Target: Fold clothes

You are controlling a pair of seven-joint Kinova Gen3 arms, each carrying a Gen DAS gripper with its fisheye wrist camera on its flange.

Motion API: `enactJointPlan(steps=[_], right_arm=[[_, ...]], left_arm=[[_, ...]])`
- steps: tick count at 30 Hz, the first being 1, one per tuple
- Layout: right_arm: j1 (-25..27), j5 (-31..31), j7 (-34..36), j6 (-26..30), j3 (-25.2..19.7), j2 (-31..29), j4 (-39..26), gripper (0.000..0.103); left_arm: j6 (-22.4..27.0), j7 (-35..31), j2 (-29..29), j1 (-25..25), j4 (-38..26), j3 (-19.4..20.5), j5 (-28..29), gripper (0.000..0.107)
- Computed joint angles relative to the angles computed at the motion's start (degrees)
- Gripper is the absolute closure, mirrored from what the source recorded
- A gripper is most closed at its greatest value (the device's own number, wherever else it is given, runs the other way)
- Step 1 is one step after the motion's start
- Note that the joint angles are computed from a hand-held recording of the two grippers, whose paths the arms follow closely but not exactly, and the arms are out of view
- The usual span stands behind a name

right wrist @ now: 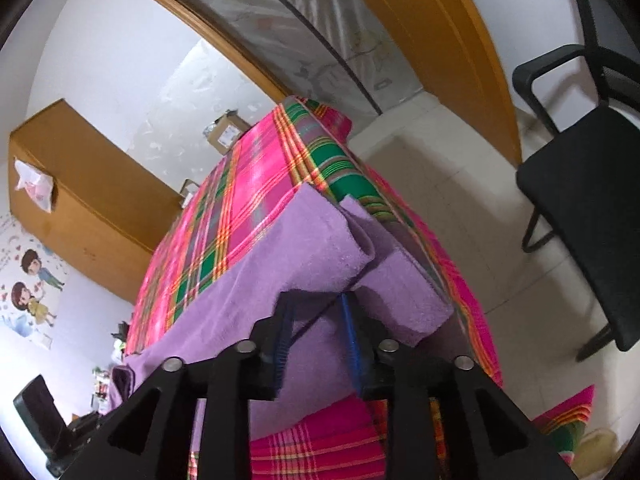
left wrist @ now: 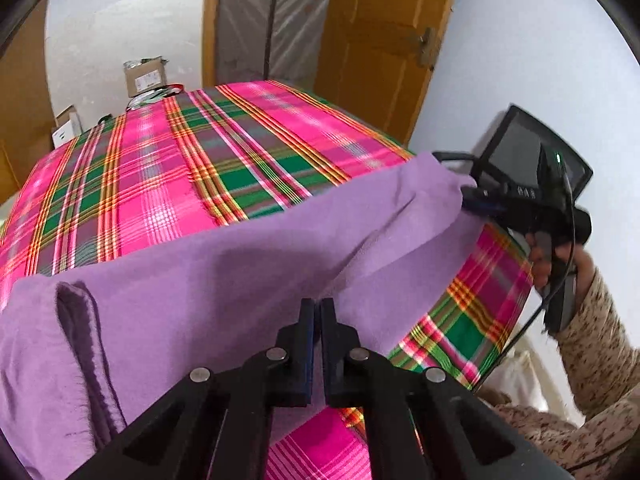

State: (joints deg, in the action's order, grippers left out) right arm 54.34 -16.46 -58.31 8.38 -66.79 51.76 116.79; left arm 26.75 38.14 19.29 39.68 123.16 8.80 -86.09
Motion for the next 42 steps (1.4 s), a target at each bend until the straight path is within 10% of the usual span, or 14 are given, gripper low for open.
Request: enactJointPlan(steps=[4, 12, 21, 35, 42], right_arm=[[1.2, -1.0, 2.4, 3.3, -1.5, 3.5, -1.8, 0.047], [-0.7, -5.1, 1.8, -0.1, -0.1, 1.1, -1.9, 0.046], [-5.3, -2.8, -3.3, 0.0, 4.0, -4.2, -2.8, 0.094], [5.0, 3.1, -2.9, -1.2, -5.9, -5.8, 0.0, 0.097], [2.6, 2.6, -3.0, -0.7, -1.0, -7.6, 0.0, 0.097]], left_arm=[[-0.1, 0.2, -0.4, -0.4, 0.2, 0.1, -0.2, 0.104], [-0.7, 0.1, -0.3, -0.3, 0.3, 0.0, 0.3, 0.104], [-1.8, -0.1, -0.1, -0.1, 0.4, -0.4, 0.4, 0.104], [-1.2, -9.1, -0.4, 3.2, -0.6, -0.4, 7.4, 0.104], [-4.7, -12.8, 2.2, 5.4, -2.0, -4.3, 11.2, 0.104]])
